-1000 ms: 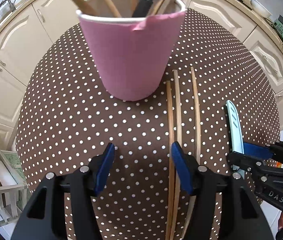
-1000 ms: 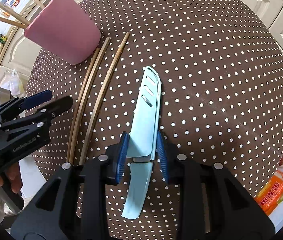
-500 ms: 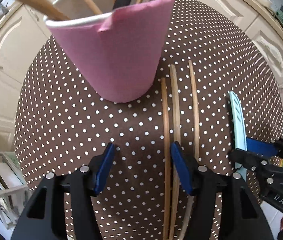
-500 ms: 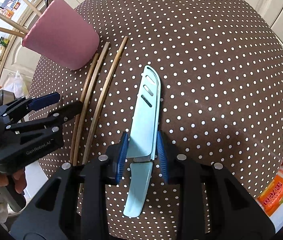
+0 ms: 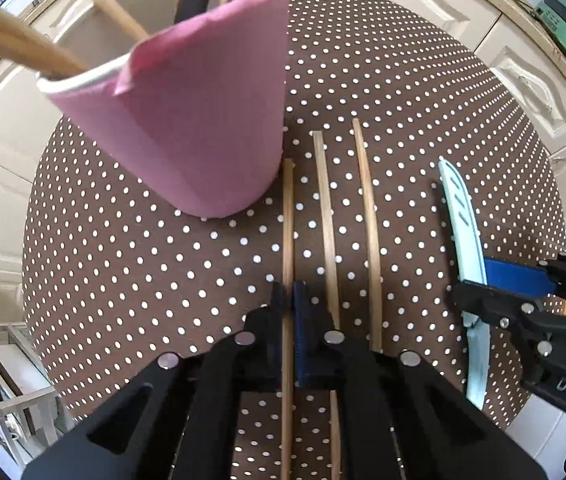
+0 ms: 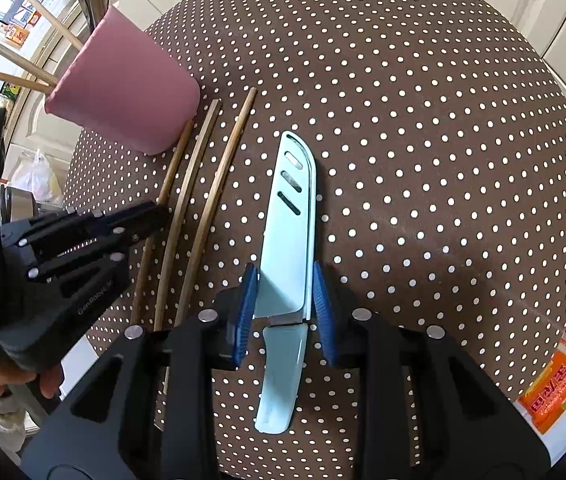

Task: Organize utensils
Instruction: 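Lift the chopstick and knife over the pink cup and lower them in with both tools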

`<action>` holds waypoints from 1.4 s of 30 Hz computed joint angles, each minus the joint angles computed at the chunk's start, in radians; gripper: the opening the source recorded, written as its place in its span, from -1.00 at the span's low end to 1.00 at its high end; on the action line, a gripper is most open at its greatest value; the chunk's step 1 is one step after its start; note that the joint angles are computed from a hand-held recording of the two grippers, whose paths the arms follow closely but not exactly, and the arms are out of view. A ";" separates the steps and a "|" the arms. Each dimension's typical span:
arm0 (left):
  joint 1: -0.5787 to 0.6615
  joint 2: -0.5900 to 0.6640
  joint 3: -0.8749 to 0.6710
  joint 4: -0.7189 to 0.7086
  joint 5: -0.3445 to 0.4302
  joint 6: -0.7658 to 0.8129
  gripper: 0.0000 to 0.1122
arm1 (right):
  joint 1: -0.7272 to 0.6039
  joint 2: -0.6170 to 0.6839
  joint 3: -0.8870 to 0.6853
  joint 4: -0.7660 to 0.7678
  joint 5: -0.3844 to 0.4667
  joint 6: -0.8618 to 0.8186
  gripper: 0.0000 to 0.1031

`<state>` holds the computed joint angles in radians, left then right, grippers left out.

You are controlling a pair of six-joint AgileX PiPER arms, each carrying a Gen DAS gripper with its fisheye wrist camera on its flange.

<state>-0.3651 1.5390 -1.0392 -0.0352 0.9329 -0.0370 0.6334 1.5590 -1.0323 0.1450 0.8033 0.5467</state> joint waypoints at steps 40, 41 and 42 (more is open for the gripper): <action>0.456 -0.515 -0.089 -0.517 -0.169 0.212 -0.91 | 0.055 0.122 -0.834 -0.124 0.268 -0.111 -0.47; 0.471 -0.516 -0.091 -0.536 -0.175 0.222 -0.91 | 0.056 0.145 -0.874 -0.132 0.278 -0.117 -0.47; 0.477 -0.510 -0.103 -0.546 -0.192 0.216 -0.91 | 0.051 0.151 -0.877 -0.130 0.269 -0.127 -0.47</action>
<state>0.1124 1.0293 -1.1421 -0.5817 0.7406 0.1786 0.6846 1.7100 -1.9092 0.0148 1.0724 0.4201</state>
